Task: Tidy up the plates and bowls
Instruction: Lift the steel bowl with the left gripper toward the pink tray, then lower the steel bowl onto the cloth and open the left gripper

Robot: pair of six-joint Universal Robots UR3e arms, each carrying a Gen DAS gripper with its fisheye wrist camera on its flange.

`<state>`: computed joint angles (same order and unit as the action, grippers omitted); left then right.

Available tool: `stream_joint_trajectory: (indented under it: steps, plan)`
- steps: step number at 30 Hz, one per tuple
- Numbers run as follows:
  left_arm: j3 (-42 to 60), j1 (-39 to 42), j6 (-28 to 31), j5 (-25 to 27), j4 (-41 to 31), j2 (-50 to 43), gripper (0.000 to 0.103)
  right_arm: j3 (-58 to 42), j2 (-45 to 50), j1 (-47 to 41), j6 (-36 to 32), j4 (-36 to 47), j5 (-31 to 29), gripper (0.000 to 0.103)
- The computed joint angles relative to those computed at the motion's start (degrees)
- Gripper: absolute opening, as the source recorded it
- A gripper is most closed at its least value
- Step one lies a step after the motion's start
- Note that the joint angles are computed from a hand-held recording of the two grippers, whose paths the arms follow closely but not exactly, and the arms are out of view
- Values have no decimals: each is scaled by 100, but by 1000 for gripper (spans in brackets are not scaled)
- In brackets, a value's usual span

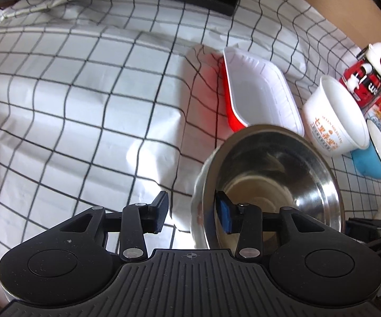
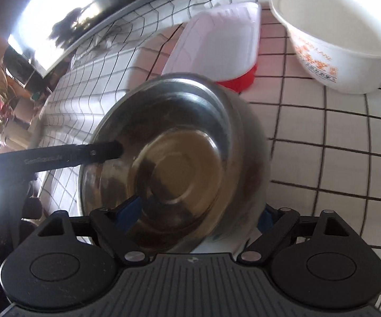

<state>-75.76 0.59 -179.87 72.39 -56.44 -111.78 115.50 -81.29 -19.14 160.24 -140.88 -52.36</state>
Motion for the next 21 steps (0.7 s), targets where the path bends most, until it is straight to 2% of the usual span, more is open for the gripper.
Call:
stream_joint_trajectory:
  steps: [2,4,7,15,21]
  plan:
    - [-32,37,4,-193,-39,0,40,-17,-19,-38,-16,136,72,87]
    - [18,54,-37,-423,-157,-8,46,-61,-43,-171,-111,472,245,85]
    - [250,-176,-25,-105,-259,-104,47,66,-185,-301,-251,577,282,80]
    - [579,-586,-100,-322,-382,-362,49,540,-750,-982,-513,724,226,80]
    - [702,-810,-113,-209,-274,-477,48,852,-979,-1286,-755,756,269,80]
